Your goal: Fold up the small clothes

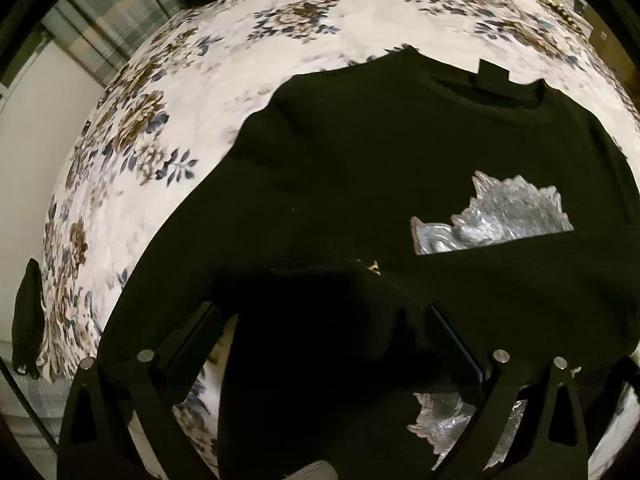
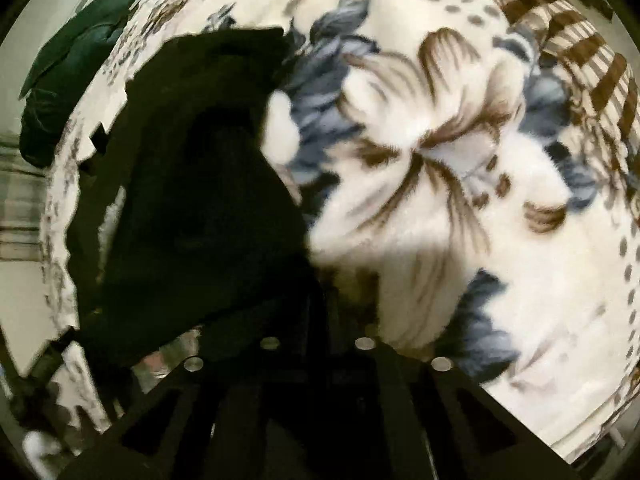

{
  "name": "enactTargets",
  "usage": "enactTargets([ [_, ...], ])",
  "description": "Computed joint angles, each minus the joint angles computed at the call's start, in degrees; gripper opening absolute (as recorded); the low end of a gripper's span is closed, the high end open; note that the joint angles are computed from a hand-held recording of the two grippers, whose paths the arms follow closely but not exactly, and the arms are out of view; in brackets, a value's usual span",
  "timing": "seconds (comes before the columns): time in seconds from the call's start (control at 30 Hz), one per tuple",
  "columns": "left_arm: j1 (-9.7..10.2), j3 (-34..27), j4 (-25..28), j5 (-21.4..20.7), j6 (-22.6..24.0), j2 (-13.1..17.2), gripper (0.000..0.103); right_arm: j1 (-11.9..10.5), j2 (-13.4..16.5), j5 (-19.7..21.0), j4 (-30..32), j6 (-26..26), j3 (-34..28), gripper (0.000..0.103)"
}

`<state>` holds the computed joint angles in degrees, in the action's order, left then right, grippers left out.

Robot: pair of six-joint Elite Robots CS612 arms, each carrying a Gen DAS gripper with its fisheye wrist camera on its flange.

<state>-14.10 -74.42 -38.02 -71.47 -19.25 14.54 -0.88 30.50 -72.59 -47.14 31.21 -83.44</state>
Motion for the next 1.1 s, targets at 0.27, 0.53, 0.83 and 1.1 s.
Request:
enactTargets([
  [0.27, -0.27, 0.05, 0.5, 0.74, -1.81, -0.07, 0.103, -1.19, -5.38, 1.32, -12.68, 10.33, 6.57, 0.059],
  [0.53, 0.19, 0.17, 1.37, 0.06, -4.31, -0.22, 0.103, 0.08, -10.15, -6.36, -16.88, 21.42, 22.85, 0.05],
  [0.83, 0.76, -1.0, 2.53, -0.86, -5.32, 0.07, 0.103, 6.28, -9.49, -14.39, -27.81, -0.56, 20.93, 0.01],
  [1.1, 1.59, -2.65, 1.27, 1.62, -1.78, 0.82, 0.103, 7.62, -10.53, -1.28, -21.93, -11.51, 25.57, 0.025],
])
